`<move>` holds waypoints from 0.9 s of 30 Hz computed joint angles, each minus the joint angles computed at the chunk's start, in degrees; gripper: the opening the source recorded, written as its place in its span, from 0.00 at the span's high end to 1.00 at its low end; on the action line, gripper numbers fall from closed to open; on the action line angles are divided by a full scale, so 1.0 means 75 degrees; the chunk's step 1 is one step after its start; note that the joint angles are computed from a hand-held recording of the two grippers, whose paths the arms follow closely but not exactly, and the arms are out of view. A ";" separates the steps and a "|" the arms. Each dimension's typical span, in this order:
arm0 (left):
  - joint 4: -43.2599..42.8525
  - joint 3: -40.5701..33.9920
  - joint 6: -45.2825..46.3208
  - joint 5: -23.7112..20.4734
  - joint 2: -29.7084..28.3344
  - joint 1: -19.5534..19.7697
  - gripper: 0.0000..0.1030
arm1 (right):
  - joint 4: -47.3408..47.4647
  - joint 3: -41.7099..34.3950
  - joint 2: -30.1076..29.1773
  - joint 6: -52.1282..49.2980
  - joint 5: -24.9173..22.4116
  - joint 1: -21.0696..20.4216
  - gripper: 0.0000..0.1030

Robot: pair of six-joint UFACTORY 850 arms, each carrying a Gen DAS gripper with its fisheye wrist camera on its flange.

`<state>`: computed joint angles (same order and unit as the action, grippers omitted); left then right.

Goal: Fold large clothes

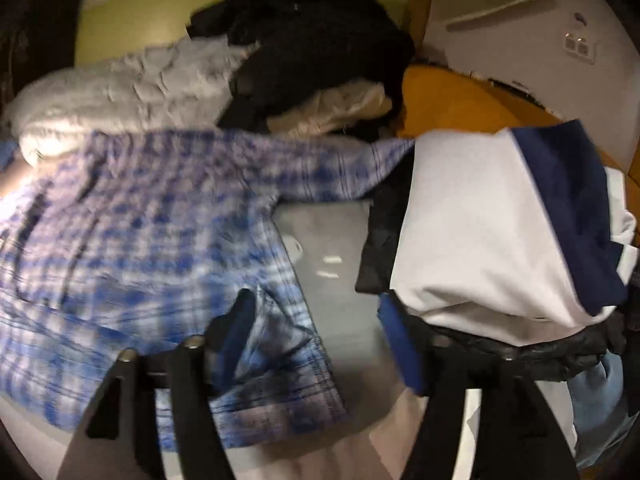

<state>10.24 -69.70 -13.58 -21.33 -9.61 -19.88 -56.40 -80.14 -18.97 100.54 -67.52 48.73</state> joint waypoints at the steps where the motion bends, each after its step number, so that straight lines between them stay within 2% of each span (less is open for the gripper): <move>1: -0.0248 0.0025 0.0277 -0.0007 0.0021 -0.0055 0.51 | -0.0117 0.0093 0.0109 0.0109 0.0235 0.0056 0.25; 3: -0.0404 0.0086 0.0533 -0.0010 0.0039 -0.0228 0.48 | -0.0152 0.0250 0.0282 0.0051 0.1079 0.0081 0.16; 6: -0.0418 0.0047 0.0681 -0.0114 -0.0058 -0.0475 0.41 | 0.0269 0.0150 0.0182 -0.0621 0.2131 -0.0011 0.14; 8: -0.0373 0.0050 0.0777 -0.0161 -0.0101 -0.0643 0.39 | 0.0652 -0.0123 -0.0075 -0.1230 0.2312 -0.0001 0.09; 10: -0.0219 0.0077 0.0853 -0.0162 -0.0113 -0.0801 0.34 | 0.0954 -0.0333 -0.0277 -0.1862 0.2491 0.0015 0.08; 14: 0.0319 0.0097 0.0679 -0.0208 -0.0181 -0.1064 0.31 | 0.2647 -0.0826 -0.0805 -0.3861 0.2823 -0.0159 0.08; 16: 0.0086 0.0030 0.0896 -0.0335 -0.0279 -0.1108 0.31 | 0.3135 -0.0894 -0.0935 -0.3829 0.2970 -0.0396 0.15; 18: 0.0357 -0.0058 0.0638 -0.0544 -0.0405 -0.1191 0.31 | 0.2730 -0.1041 -0.1041 -0.3156 0.2747 -0.0532 0.18; 20: 0.0618 -0.0049 0.0460 -0.0533 -0.0453 -0.1261 0.31 | 0.1694 -0.1252 -0.1231 -0.2138 0.1829 -0.0546 0.18; 22: 0.0774 -0.0071 0.0316 -0.0513 -0.0494 -0.1291 0.31 | 0.1107 -0.1288 -0.1280 -0.1464 0.1308 -0.0576 0.19; 27: 0.0745 -0.0035 0.0247 -0.0458 -0.0424 -0.1232 0.31 | 0.0358 -0.1021 -0.0911 -0.0957 0.1039 -0.0333 0.19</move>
